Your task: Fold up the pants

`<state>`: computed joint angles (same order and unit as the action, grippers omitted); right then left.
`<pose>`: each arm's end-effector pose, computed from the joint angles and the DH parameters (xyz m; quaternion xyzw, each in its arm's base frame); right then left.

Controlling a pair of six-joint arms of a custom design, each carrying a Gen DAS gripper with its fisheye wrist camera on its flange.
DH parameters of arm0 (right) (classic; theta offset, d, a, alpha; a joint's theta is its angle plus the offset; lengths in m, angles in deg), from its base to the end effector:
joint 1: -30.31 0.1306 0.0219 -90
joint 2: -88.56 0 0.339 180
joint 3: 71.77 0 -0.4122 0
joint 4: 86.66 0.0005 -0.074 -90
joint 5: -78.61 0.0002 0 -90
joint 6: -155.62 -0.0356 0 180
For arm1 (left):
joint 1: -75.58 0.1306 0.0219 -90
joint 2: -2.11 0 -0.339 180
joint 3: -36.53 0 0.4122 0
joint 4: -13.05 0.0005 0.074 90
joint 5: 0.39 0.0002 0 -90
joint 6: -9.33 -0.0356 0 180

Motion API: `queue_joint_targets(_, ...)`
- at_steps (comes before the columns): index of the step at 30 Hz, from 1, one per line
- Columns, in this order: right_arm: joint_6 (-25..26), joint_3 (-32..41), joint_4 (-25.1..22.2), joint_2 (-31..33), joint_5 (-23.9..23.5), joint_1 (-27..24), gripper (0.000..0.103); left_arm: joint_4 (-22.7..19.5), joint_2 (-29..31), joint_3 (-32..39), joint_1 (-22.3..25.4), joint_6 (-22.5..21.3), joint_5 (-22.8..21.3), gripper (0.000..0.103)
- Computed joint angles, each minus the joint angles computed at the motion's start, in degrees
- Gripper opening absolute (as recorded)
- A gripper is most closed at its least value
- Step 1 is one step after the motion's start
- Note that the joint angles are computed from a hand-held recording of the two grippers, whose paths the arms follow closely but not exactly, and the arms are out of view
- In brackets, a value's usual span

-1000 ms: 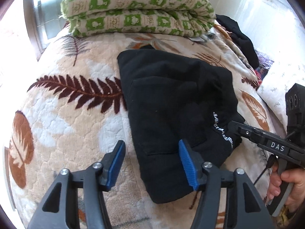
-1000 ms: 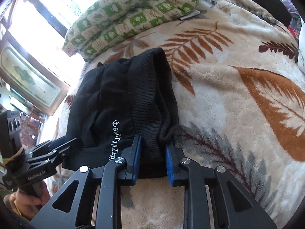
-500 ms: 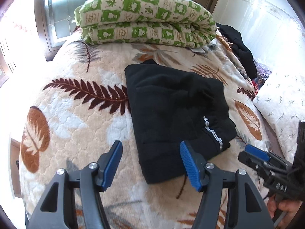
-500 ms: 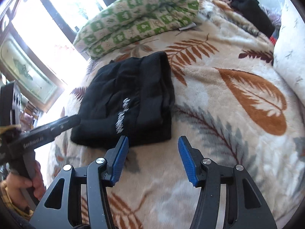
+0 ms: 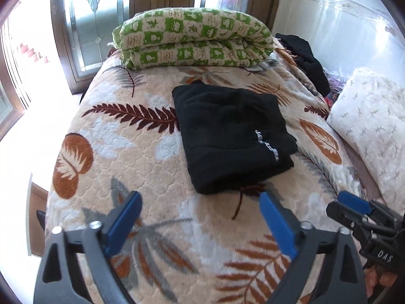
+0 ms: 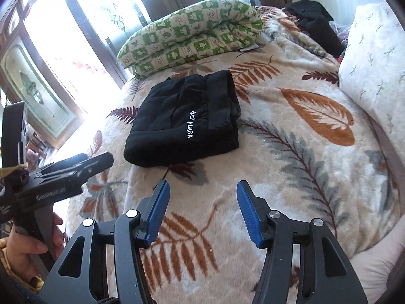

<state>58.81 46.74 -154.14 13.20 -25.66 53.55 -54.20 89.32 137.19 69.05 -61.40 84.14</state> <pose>0.5223 0.2333 0.4699 -0.1731 0.9274 0.1943 0.2687 0.4680 -0.0507 0.4766 -0.1201 0.9419 -0.0251 0.3126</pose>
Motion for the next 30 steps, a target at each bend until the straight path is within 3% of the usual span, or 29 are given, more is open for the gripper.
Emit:
queue_joint_targets(12,1.49,-2.69,1.15,-3.94,3.46,0.80,0.060,-2.56,-3.74,-0.88,-2.61,1.12,-3.61,0.103)
queue_joint_targets(19,1.77,-3.08,2.81,-5.99,4.39,1.12,0.086,-2.56,-5.95,-1.62,-3.68,1.53,-5.67,0.103)
queue_joint_targets(30,3.22,-4.34,3.21,-9.17,8.29,2.17,0.097,-2.05,-9.64,-3.12,-3.39,2.01,-8.02,0.103)
